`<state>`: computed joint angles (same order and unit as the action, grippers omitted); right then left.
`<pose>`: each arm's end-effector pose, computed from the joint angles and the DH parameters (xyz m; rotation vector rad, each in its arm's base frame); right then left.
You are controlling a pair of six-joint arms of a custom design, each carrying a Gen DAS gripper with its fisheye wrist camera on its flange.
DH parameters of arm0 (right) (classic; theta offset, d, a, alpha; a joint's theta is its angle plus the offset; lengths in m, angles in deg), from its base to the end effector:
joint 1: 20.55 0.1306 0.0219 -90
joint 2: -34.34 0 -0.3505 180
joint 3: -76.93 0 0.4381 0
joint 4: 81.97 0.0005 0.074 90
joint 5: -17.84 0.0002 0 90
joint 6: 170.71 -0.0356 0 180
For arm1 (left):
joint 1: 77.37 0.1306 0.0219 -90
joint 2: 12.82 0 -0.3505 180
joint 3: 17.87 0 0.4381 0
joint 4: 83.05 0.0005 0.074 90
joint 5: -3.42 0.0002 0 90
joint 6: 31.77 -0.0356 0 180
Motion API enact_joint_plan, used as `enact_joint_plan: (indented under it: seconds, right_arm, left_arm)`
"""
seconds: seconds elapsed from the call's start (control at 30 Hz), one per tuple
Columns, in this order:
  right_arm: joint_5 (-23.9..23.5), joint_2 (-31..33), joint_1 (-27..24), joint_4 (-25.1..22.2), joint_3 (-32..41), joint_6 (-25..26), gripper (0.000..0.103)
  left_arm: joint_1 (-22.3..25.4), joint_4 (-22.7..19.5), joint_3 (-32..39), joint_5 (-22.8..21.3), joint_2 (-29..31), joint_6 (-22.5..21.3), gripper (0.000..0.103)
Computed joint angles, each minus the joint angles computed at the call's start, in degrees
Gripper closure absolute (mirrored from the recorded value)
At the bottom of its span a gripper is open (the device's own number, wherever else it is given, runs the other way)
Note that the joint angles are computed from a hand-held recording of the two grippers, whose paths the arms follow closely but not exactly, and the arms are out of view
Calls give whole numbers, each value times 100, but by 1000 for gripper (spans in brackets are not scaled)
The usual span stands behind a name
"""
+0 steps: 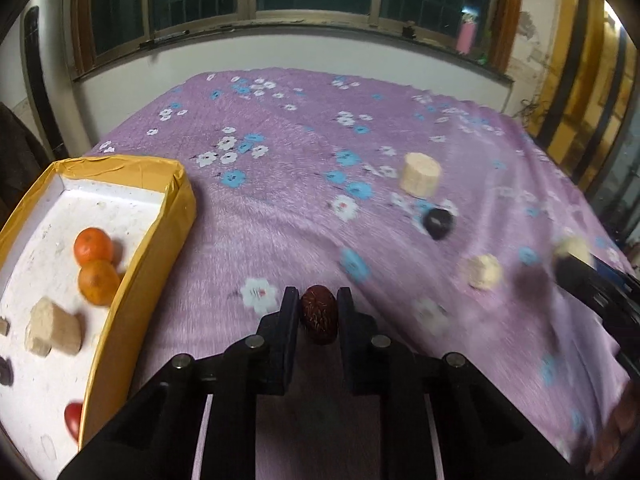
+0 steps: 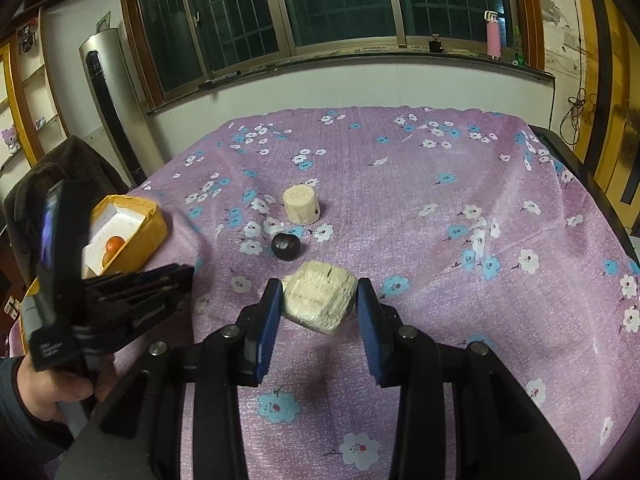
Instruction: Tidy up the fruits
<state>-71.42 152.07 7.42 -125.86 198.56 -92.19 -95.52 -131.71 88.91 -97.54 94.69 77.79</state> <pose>0.6239 0.3302 0.4001 -0.3220 2.2700 0.3470 0.6065 -0.1922 0.3764 -0.1153 2.4102 -0.0694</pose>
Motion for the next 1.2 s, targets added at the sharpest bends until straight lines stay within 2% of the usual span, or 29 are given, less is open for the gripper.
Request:
enact_joint_plan:
  seconds: [0.27, 0.4, 0.53, 0.7, 0.9, 1.07, 1.2]
  right_arm:
    - [29, -77, 31, 89, -73, 50, 64]
    - [90, -87, 60, 87, -53, 118, 64]
    - [174, -111, 130, -124, 35, 50, 64]
    - [246, -617, 359, -137, -493, 16, 64]
    - [535, -1448, 645, 44, -1608, -340, 64]
    - [738, -1706, 780, -61, -1901, -696, 64]
    - [903, -1844, 1007, -45, -1971, -721, 64]
  left_arm:
    - [-278, 507, -1098, 141, -1116, -237, 86]
    - [-318, 575, -1594, 73, -1663, -188, 86]
    - [-304, 609, -1993, 81, -2039, -38, 86]
    - [-273, 718, -2493, 159, -2531, 55, 86]
    - [5, 832, -3046, 295, -3250, 98, 86]
    - [362, 795, -3340, 299, -3653, 268, 86]
    - [596, 755, -3490, 195, -3841, 354, 86]
